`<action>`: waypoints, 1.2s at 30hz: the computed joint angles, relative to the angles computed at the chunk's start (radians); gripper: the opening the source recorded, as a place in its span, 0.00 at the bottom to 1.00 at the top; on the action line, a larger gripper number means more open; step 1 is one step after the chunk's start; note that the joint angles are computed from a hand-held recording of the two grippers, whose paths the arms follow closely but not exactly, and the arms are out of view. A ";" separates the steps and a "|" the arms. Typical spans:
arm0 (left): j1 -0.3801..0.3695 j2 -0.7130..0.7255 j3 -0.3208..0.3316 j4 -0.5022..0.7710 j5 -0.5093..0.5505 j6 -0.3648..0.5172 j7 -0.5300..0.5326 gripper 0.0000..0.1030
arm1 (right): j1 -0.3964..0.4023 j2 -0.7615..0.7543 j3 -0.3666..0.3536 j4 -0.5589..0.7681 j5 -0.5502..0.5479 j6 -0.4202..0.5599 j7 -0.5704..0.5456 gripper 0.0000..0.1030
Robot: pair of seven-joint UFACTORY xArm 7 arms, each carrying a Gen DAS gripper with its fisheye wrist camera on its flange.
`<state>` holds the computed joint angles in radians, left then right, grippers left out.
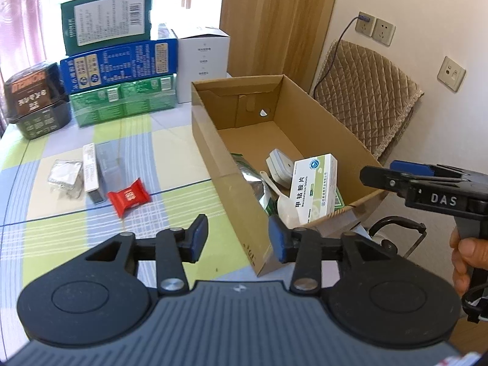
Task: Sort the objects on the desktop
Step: 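Open both tools to drop the spoon and cable into the box, then withdraw both open tools back toward the remaining table items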
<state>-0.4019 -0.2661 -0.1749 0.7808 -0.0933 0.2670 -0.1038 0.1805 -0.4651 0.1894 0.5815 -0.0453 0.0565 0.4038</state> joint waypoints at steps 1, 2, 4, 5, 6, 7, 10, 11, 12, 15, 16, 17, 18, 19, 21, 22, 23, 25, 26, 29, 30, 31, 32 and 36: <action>0.004 -0.016 -0.002 -0.011 0.004 0.003 -0.006 0.40 | 0.003 -0.007 0.006 -0.002 0.001 0.002 0.004 0.78; 0.009 -0.032 -0.004 -0.023 0.010 0.005 -0.014 0.43 | 0.004 -0.012 0.012 -0.001 0.001 0.005 0.009 0.80; 0.016 -0.064 -0.002 -0.045 0.017 0.011 -0.022 0.49 | 0.011 -0.024 0.021 -0.002 0.001 0.016 0.017 0.85; 0.022 -0.082 -0.004 -0.058 0.023 0.013 -0.030 0.56 | 0.012 -0.028 0.026 -0.001 -0.001 0.021 0.021 0.87; 0.028 -0.098 -0.006 -0.070 0.031 0.013 -0.038 0.61 | 0.011 -0.031 0.034 0.001 -0.005 0.025 0.025 0.89; 0.031 -0.113 -0.006 -0.082 0.035 0.012 -0.042 0.63 | 0.004 -0.033 0.047 0.003 -0.012 0.029 0.032 0.90; 0.034 -0.154 0.002 -0.110 0.040 0.023 -0.046 0.66 | 0.001 -0.038 0.067 0.011 -0.024 0.037 0.051 0.93; 0.035 -0.166 0.005 -0.120 0.041 0.024 -0.046 0.69 | 0.001 -0.039 0.072 0.014 -0.029 0.042 0.056 0.95; 0.038 -0.182 0.007 -0.133 0.043 0.023 -0.048 0.76 | 0.001 -0.042 0.077 0.017 -0.034 0.048 0.061 0.97; 0.058 -0.245 0.006 -0.195 0.058 0.006 -0.060 0.86 | 0.008 -0.057 0.087 0.018 -0.049 0.063 0.067 0.98; 0.062 -0.268 0.011 -0.216 0.059 0.013 -0.063 0.86 | 0.011 -0.062 0.089 0.018 -0.054 0.069 0.068 0.98; 0.065 -0.289 0.018 -0.236 0.058 0.019 -0.065 0.88 | 0.012 -0.067 0.092 0.018 -0.058 0.075 0.070 0.98; 0.070 -0.312 0.023 -0.257 0.059 0.025 -0.067 0.90 | 0.013 -0.072 0.094 0.016 -0.061 0.078 0.074 0.98; 0.081 -0.338 0.025 -0.280 0.063 0.030 -0.072 0.91 | 0.013 -0.076 0.098 0.015 -0.063 0.079 0.080 0.98; 0.103 -0.394 0.031 -0.328 0.069 0.032 -0.084 0.98 | 0.005 -0.080 0.114 0.015 -0.067 0.077 0.103 0.98; 0.116 -0.419 0.031 -0.346 0.073 0.039 -0.091 0.99 | 0.005 -0.081 0.119 0.014 -0.067 0.077 0.113 0.98; 0.127 -0.441 0.034 -0.360 0.078 0.050 -0.093 0.99 | 0.006 -0.078 0.124 0.019 -0.068 0.078 0.122 0.98; 0.142 -0.476 0.052 -0.383 0.085 0.066 -0.085 0.99 | 0.009 -0.066 0.135 0.032 -0.072 0.079 0.139 0.98; 0.152 -0.491 0.059 -0.391 0.088 0.073 -0.082 0.99 | 0.008 -0.059 0.143 0.040 -0.077 0.078 0.148 0.98; 0.180 -0.518 0.080 -0.407 0.092 0.083 -0.071 0.99 | 0.019 -0.035 0.159 0.068 -0.090 0.067 0.162 0.98; 0.189 -0.521 0.087 -0.409 0.093 0.084 -0.066 0.99 | 0.018 -0.024 0.168 0.079 -0.097 0.063 0.168 0.98; 0.197 -0.527 0.095 -0.414 0.093 0.084 -0.059 0.99 | 0.020 -0.011 0.176 0.090 -0.103 0.056 0.173 0.98; 0.206 -0.532 0.102 -0.417 0.093 0.085 -0.054 0.99 | 0.019 -0.001 0.185 0.100 -0.109 0.050 0.181 0.98; 0.238 -0.529 0.123 -0.421 0.088 0.078 -0.036 0.99 | 0.022 0.050 0.217 0.145 -0.138 0.026 0.201 0.98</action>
<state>-0.1636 -0.7947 -0.0517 0.3594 -0.0049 0.3453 -0.1398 0.2023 -0.4155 0.4063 0.7262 -0.1832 0.0830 0.6047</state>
